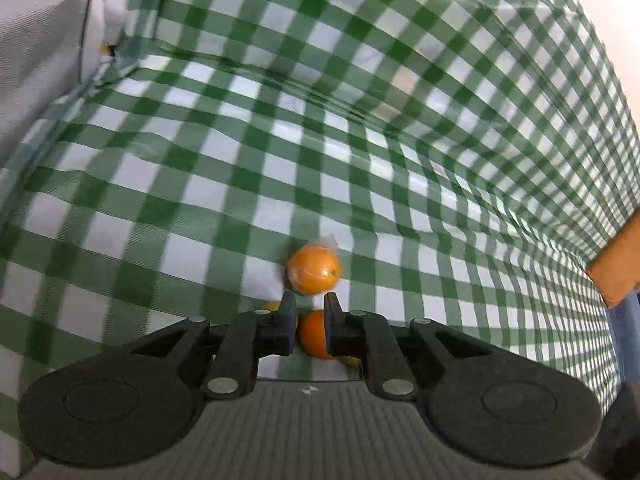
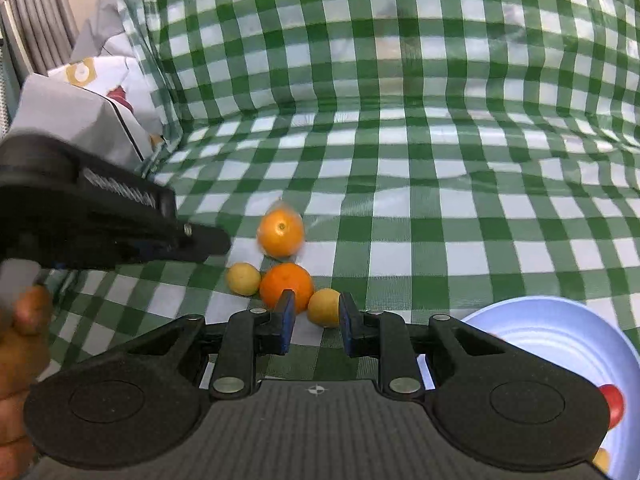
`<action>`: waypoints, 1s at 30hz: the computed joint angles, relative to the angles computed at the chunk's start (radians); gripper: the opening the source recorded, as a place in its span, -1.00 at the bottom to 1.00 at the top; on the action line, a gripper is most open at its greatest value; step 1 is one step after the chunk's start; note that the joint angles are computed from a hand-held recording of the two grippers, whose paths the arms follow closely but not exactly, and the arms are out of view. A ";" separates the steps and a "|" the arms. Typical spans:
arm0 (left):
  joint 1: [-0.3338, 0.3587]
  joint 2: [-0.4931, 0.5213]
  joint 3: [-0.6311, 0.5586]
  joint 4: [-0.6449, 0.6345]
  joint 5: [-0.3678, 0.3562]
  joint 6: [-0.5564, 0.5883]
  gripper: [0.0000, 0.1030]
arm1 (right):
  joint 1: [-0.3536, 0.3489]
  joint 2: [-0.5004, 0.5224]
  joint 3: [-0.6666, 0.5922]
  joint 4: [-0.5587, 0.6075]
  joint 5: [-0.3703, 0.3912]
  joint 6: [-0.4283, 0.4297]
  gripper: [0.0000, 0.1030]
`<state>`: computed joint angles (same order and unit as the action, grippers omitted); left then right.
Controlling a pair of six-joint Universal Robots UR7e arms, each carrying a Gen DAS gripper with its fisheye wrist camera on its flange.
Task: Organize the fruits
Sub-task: 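Grasp a large orange with the left gripper while the right gripper grasps a yellow fruit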
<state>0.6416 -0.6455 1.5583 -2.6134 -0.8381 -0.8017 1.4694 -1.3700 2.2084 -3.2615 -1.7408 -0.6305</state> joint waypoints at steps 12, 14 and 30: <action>0.030 0.058 -0.046 -0.030 -0.089 0.081 -0.41 | -0.006 0.044 -0.020 -0.024 -0.020 -0.038 -0.71; 0.025 0.067 -0.055 -0.020 -0.071 0.101 -0.37 | -0.011 0.026 -0.014 -0.008 -0.009 -0.027 -1.00; 0.029 0.077 -0.074 0.087 -0.037 0.111 -0.22 | 0.002 0.088 -0.012 -0.100 -0.046 -0.125 -0.33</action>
<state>0.6707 -0.5686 1.4846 -2.5264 -0.8754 -0.6906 1.4718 -1.2824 2.1962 -3.3615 -1.7870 -0.7558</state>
